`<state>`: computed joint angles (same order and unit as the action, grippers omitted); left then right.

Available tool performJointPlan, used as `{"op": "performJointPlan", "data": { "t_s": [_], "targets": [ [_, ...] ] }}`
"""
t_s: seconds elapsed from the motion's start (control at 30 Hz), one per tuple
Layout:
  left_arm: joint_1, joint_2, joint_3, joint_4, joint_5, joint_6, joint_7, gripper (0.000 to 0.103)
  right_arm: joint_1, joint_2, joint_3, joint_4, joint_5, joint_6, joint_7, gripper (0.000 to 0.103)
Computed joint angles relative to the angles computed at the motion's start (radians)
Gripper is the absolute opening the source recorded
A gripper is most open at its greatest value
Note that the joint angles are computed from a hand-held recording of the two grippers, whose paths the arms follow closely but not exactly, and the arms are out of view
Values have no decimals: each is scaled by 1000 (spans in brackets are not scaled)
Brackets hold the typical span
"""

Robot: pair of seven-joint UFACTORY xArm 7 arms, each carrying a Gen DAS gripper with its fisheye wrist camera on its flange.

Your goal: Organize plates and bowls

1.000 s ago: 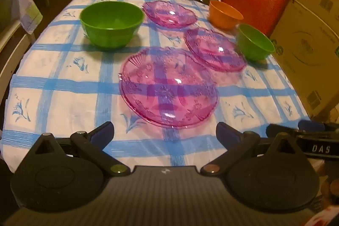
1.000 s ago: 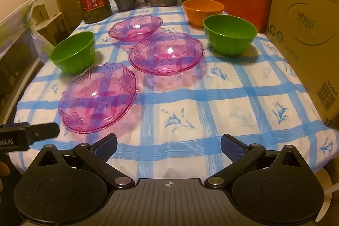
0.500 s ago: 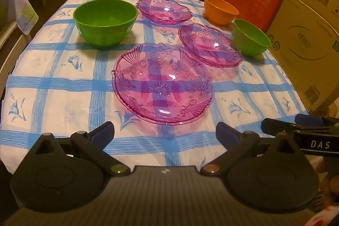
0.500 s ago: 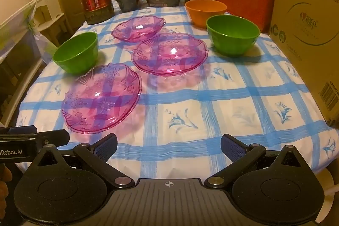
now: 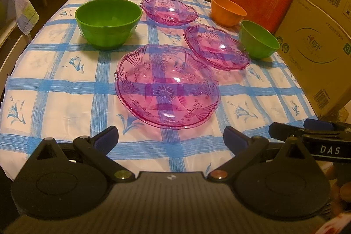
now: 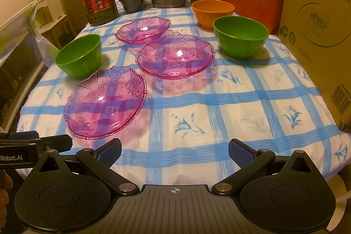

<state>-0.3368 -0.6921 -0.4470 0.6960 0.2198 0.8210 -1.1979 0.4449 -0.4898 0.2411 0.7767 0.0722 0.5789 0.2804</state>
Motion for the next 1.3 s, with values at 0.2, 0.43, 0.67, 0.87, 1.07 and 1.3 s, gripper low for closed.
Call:
{"op": "performJointPlan", "data": {
  "t_s": [0.2, 0.43, 0.67, 0.87, 1.07, 1.3],
  "targets": [
    [1, -1, 0, -1, 3, -1, -5, 101, 0, 1, -1, 0, 0, -6, 3, 103],
    [3, 3, -3, 4, 6, 2, -9, 101, 1, -1, -1, 2, -1, -8, 3, 103],
    [1, 1, -1, 4, 5, 3, -10, 101, 0, 0, -1, 3, 0, -9, 3, 103],
    [1, 2, 0, 5, 5, 2, -10, 101, -1, 0, -3, 5, -1, -6, 1, 103],
    [1, 1, -1, 4, 4, 2, -12, 101, -2, 1, -3, 7, 0, -5, 1, 103],
    [1, 2, 0, 5, 4, 1, -12, 101, -1, 1, -3, 6, 0, -5, 1, 103]
  ]
}}
